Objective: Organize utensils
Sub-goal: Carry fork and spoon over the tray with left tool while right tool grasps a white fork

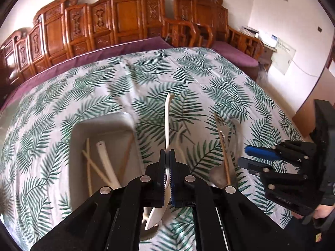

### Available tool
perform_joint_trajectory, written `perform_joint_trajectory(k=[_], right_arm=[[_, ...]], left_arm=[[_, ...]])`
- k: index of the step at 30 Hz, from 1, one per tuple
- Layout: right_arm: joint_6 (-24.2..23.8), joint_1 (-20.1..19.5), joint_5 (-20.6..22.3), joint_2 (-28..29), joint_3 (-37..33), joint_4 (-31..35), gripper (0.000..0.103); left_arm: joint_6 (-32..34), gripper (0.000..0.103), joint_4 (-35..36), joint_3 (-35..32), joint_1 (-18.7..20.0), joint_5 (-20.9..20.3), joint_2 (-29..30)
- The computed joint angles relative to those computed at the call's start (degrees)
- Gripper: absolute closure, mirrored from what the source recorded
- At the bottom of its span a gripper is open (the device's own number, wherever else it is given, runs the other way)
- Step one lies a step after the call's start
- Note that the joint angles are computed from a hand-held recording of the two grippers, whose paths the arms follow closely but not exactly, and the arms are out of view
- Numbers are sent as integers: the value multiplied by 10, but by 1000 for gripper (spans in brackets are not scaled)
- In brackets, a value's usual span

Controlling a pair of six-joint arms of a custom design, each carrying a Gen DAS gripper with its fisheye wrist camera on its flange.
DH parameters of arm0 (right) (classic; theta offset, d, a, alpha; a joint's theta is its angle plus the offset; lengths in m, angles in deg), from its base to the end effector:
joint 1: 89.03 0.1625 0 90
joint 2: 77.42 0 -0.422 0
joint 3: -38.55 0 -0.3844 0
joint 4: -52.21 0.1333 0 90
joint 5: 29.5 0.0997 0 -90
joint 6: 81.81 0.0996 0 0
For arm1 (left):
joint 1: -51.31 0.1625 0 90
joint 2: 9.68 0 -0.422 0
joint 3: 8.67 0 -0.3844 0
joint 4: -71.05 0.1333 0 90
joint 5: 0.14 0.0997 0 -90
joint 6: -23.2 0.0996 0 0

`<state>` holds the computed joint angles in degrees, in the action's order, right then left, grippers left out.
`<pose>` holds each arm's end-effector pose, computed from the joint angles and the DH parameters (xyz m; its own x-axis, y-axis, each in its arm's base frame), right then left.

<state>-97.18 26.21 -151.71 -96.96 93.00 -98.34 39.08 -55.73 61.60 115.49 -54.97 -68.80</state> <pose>0.4304 -0.7249 0.0508 -0.7309 -0.3629 0.5780 -0.5996 0.7460 -0.2899 -0.1415 -0.7301 0.4201 -0.7047 0.3488 -0.6179 0.6087 0.7446 -0.2739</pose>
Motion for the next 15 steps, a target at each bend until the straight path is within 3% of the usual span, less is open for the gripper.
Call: perform_joint_trajectory(k=[9, 15], right_arm=[[37, 3, 4, 121, -220, 164, 75], [58, 7, -25, 211, -384, 289, 77]], left_arm=[[1, 100, 3, -27, 26, -11, -6], [-4, 100, 6, -30, 40, -11, -14]])
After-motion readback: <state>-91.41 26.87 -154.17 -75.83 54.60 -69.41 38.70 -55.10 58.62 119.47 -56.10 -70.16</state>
